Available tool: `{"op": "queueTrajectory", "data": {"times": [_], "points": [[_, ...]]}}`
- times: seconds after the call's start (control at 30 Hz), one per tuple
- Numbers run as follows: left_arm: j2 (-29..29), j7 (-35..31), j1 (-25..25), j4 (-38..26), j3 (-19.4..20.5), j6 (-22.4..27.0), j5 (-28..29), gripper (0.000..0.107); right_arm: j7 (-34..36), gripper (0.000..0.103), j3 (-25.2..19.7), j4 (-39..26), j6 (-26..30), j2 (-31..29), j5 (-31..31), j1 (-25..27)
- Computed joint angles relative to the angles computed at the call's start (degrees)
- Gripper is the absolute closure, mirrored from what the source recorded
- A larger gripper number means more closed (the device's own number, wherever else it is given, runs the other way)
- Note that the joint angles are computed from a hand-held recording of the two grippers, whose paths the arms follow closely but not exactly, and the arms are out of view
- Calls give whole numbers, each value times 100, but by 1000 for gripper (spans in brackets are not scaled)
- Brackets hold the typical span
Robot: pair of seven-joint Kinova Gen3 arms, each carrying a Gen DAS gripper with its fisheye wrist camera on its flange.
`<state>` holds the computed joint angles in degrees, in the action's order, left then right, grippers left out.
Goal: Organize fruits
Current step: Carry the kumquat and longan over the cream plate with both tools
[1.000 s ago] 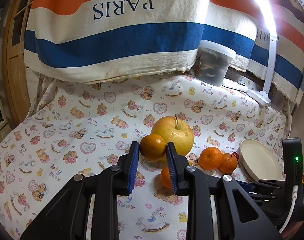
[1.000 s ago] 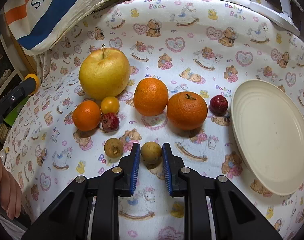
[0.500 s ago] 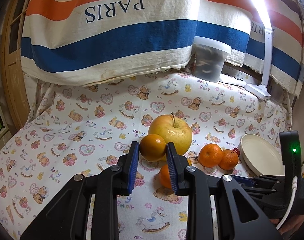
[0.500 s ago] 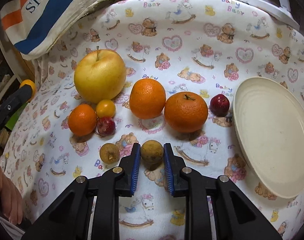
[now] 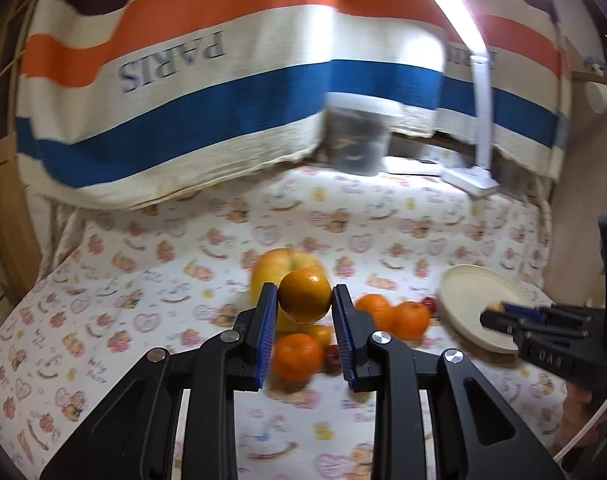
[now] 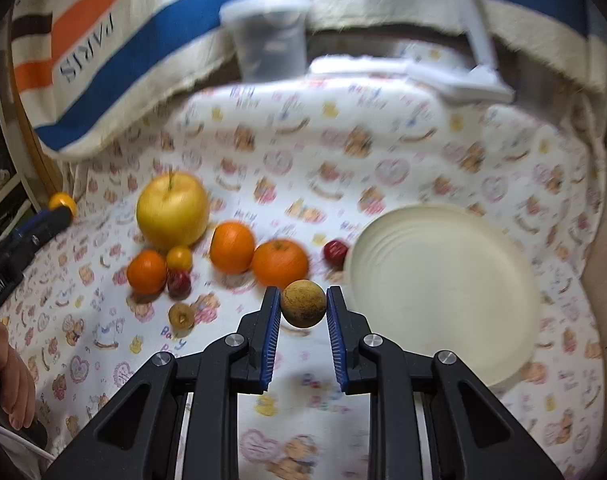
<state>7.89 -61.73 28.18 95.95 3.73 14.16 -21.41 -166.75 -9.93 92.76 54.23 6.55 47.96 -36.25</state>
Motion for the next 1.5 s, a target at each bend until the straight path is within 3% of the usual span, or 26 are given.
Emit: {"op": "queueTrajectory", "data": {"times": [0.07,0.2,0.37,0.47,0.57,0.67,0.73,0.83,0.93,1.03,1.5], "points": [[34,-40,93,-168,82,147,-34,81,-172,79,7,136,32,-188,190,4],[215,-764,148,-642,386,491,504,81,-505,79,-113,410,173,-522,577,161],[938,-1930,-358,-1806,1462,1581,1346,81,-541,79,-186,749,63,-899,398,644],[1482,-2331,-93,-2564,1306,2280,1924,81,-556,79,-220,921,92,-986,218,934],[1897,-2435,170,-3140,1159,2814,2108,81,-214,79,-281,980,-5,-982,-272,1349],[2283,-2706,291,-3717,1139,3435,2384,81,327,79,222,1044,-376,-921,-971,1331],[2480,-2764,391,-4014,1047,3731,2530,81,570,79,169,1021,-393,-884,-1207,1523],[2600,-2688,652,-4208,774,3848,2451,81,707,79,47,922,-171,-719,-1232,1632],[2713,-2620,769,-4373,658,3992,2421,81,1051,79,159,907,-322,-688,-1639,1713],[2727,-2681,796,-4355,635,3981,2406,81,1045,79,158,858,-244,-625,-1628,1703],[2505,-2567,959,-3919,508,3468,2148,81,1243,79,244,805,-300,-606,-1905,1759]]}}
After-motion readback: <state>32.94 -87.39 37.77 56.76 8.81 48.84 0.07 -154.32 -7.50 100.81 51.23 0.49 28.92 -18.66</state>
